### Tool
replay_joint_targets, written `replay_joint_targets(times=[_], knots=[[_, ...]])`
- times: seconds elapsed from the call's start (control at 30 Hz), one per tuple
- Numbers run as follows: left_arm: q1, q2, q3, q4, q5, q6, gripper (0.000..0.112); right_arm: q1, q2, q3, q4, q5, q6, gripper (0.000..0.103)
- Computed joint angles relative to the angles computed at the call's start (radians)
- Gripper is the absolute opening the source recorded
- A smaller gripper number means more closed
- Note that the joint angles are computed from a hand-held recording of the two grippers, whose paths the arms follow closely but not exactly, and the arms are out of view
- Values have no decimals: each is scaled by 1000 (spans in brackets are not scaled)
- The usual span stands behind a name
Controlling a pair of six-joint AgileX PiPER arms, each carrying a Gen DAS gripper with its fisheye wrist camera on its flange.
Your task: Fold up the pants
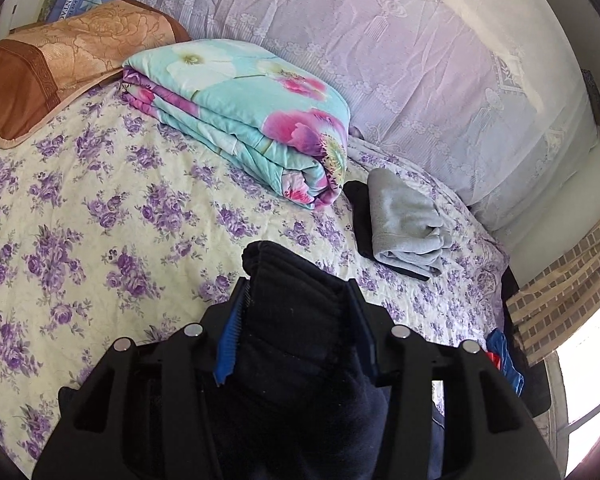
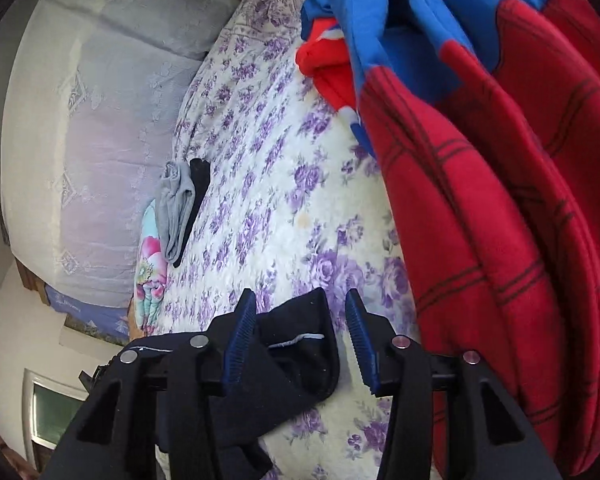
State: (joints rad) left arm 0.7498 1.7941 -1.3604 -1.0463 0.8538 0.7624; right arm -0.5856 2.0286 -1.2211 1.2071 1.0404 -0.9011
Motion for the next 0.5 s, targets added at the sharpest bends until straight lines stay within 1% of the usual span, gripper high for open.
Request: replay_joint_targets(times=[0.07, 0.13, 0.17, 0.2, 0.27, 0.37, 0.43, 0.47, 0.5], knots=[[4, -7, 5, 1, 0, -3, 46, 24, 15, -14, -26, 14, -9, 44], [7, -15, 17, 3, -5, -6, 46, 48, 23, -9, -41, 4, -31, 38], [9, -14, 18, 4, -5, -5, 46, 57, 25, 2, -39, -12, -44, 27], [10, -12, 20, 5, -7, -6, 46, 65, 24, 15, -37, -36, -59, 18], [14, -10, 22, 5, -6, -14, 46, 66, 8, 43, -12, -57, -89, 13], [15, -30, 24, 7, -14, -24, 46, 82, -56, 56, 12, -77, -117, 12], [16, -51, 14, 5, -18, -37, 46, 113, -90, -4, 7, -90, -91, 11], [21, -59, 6, -3, -17, -41, 45, 134, -89, -67, -8, -88, -60, 11], [28, -67, -5, -13, -27, -57, 31, 152, -77, -132, -30, -92, -24, 11]])
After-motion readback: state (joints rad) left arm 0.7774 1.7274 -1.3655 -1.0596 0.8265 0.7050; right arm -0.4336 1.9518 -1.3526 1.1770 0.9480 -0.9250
